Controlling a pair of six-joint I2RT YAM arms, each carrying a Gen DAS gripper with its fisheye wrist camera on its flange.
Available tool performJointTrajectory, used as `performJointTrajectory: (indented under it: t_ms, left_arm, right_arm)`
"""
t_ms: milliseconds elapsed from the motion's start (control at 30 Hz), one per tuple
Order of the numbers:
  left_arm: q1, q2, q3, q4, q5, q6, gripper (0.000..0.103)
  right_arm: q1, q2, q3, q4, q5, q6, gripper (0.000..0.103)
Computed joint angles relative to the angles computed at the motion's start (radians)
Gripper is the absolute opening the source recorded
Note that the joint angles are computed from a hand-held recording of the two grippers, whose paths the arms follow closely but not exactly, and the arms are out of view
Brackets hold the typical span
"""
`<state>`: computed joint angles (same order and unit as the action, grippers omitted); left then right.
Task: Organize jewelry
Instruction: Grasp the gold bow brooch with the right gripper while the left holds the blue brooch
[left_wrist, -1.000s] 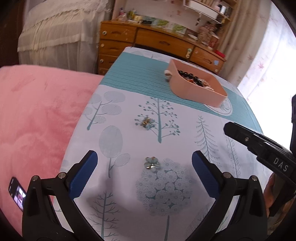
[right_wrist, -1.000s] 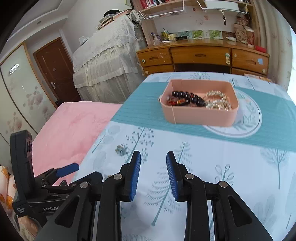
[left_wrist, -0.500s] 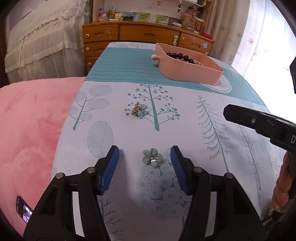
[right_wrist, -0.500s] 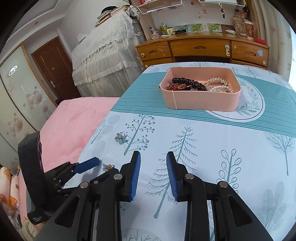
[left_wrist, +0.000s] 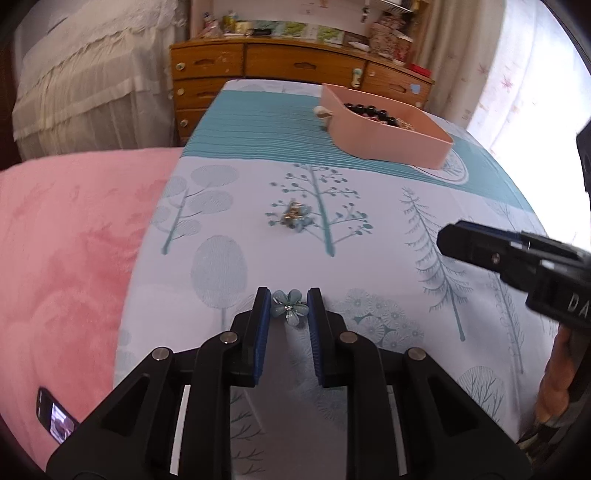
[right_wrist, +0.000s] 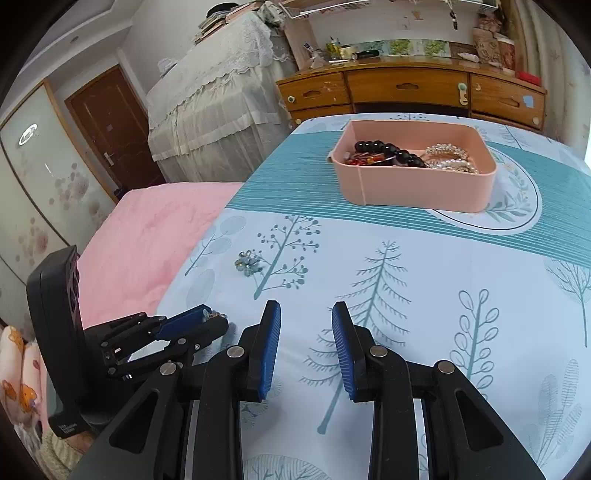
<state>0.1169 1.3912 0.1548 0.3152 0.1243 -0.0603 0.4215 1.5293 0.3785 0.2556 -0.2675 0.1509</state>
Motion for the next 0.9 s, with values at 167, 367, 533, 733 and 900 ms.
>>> performJointTrajectory:
  t_ms: [167,367,533,733,900]
  left_arm:
    - [0.127,-0.168,-0.028,-0.138,0.003,-0.057,0.017]
    - [0.265,-0.291,-0.070,-0.200,0.050,-0.054,0.017]
    - [0.344,-0.387,-0.082,-0.262,0.127,0.012,0.017]
    - [0.436,-0.368,-0.073,-0.278,0.211,0.063,0.017]
    - [0.419,-0.334,-0.074,-0.251,0.203,0.053,0.017]
  right_arm:
    - [0.086,0.058,0.053,-0.008,0.032,-0.006,0.029]
    - [0.207,0.197,0.183,-0.002,0.091,0.037,0.029]
    - [0.263,0.337,0.307,0.009,0.121,0.035,0.029]
    - [0.309,0.446,0.401,0.004,0.205,-0.061,0.029]
    - [0.314,0.501,0.447,0.013,0.227,-0.105,0.033]
